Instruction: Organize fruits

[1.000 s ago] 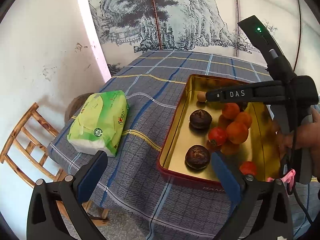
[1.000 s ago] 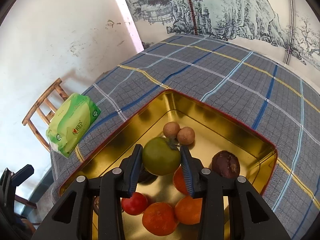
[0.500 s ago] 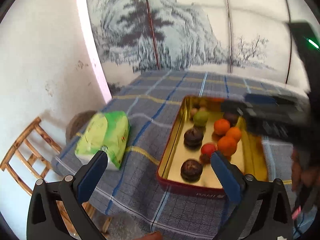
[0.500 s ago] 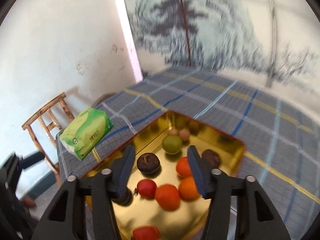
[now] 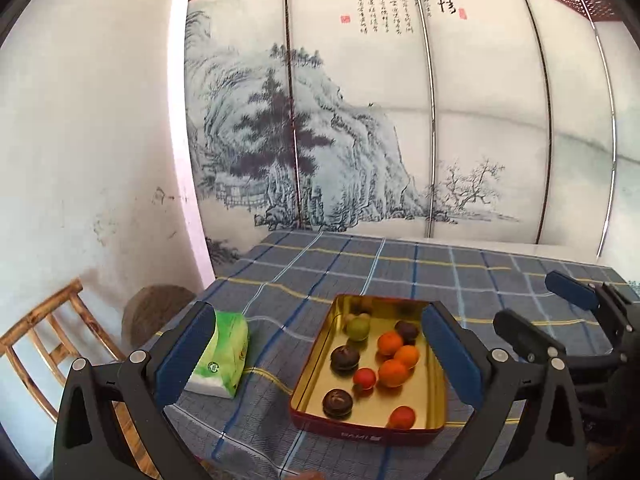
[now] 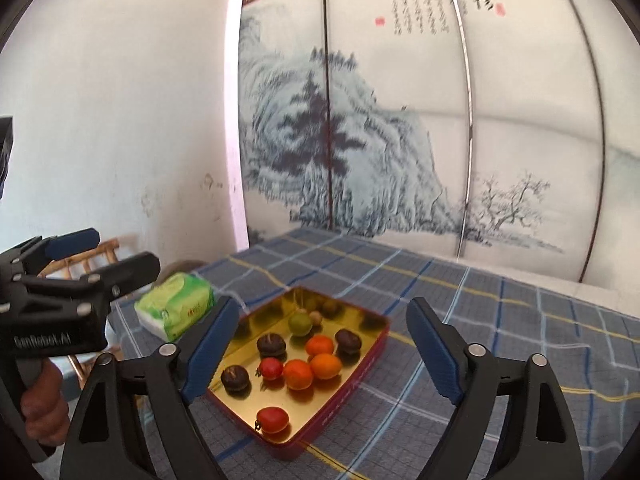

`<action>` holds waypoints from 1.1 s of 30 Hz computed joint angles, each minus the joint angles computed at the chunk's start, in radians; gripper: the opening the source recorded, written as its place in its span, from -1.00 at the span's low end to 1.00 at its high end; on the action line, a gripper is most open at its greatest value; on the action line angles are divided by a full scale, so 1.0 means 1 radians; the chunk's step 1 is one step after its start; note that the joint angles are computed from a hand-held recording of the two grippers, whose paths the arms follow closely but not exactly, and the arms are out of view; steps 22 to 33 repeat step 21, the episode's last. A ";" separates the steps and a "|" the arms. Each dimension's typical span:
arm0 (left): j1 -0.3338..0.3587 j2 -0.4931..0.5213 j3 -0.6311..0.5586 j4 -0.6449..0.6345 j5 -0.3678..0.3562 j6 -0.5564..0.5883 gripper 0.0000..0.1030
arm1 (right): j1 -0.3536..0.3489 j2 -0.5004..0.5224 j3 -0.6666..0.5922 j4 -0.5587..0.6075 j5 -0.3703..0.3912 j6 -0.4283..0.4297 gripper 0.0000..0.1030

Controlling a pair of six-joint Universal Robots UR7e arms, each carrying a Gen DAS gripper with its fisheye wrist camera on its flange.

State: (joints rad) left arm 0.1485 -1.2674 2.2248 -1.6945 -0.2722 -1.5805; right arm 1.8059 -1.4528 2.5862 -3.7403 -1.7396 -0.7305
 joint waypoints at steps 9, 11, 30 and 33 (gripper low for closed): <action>-0.025 0.036 -0.021 -0.090 -0.005 0.117 0.99 | -0.024 -0.109 0.044 0.014 -0.007 -0.015 0.78; -0.019 0.049 -0.022 -0.142 -0.016 0.168 1.00 | -0.059 -0.136 0.048 0.040 0.002 -0.017 0.79; 0.009 0.141 -0.078 -0.102 -0.059 0.206 1.00 | -0.389 -0.232 -0.055 0.274 -0.059 -0.087 0.81; 0.009 0.141 -0.078 -0.102 -0.059 0.206 1.00 | -0.389 -0.232 -0.055 0.274 -0.059 -0.087 0.81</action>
